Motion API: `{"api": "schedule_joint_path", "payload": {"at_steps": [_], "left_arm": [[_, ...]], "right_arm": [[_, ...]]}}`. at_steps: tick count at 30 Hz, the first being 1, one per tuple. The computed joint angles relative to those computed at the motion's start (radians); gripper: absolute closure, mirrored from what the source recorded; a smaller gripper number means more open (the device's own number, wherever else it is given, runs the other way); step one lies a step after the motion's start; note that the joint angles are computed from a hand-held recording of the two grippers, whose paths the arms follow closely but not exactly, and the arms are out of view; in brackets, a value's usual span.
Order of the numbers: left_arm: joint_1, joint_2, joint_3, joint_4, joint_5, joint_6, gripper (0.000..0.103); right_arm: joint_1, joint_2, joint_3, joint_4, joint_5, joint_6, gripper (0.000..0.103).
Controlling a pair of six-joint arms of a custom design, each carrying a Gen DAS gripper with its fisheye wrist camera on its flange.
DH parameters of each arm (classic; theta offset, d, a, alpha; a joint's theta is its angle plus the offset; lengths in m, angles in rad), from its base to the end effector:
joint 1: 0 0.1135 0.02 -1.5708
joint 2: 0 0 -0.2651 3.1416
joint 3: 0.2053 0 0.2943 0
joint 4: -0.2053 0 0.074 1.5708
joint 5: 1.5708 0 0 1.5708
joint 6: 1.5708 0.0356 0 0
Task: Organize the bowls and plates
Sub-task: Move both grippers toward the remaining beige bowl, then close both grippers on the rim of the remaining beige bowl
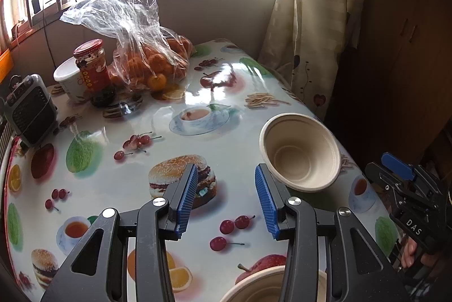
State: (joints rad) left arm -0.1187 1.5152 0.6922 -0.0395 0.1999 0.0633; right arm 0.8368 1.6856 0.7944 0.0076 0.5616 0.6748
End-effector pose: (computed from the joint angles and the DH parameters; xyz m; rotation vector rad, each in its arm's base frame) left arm 0.3130 -0.0444 0.1250 0.3101 2.4081 -0.2681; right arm 0.2446 0.2428 0.1100 0.0499 2.2848 0.0807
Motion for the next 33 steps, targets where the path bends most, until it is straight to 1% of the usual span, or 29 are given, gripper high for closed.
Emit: {"api": "schedule_joint_path", "payload": {"at_steps": [8, 11, 15, 23, 33], "left_arm": [[-0.034, 0.104, 0.093, -0.003, -0.017, 0.004, 0.059], [-0.037, 0.143, 0.13, -0.007, 0.004, 0.006, 0.059], [-0.048, 0.198, 0.175, -0.008, 0.0, 0.004, 0.059], [-0.064, 0.313, 0.253, -0.027, 0.03, 0.0, 0.059], [-0.081, 0.379, 0.304, -0.042, 0.035, 0.001, 0.059]], "right_arm": [[-0.044, 0.031, 0.029, 0.008, -0.027, -0.044, 0.055], [-0.062, 0.047, 0.045, 0.004, -0.036, -0.058, 0.055], [-0.09, 0.073, 0.058, 0.02, -0.061, -0.075, 0.055], [-0.137, 0.152, 0.095, 0.051, -0.121, -0.087, 0.055], [-0.17, 0.218, 0.137, 0.065, -0.165, -0.102, 0.055]]}}
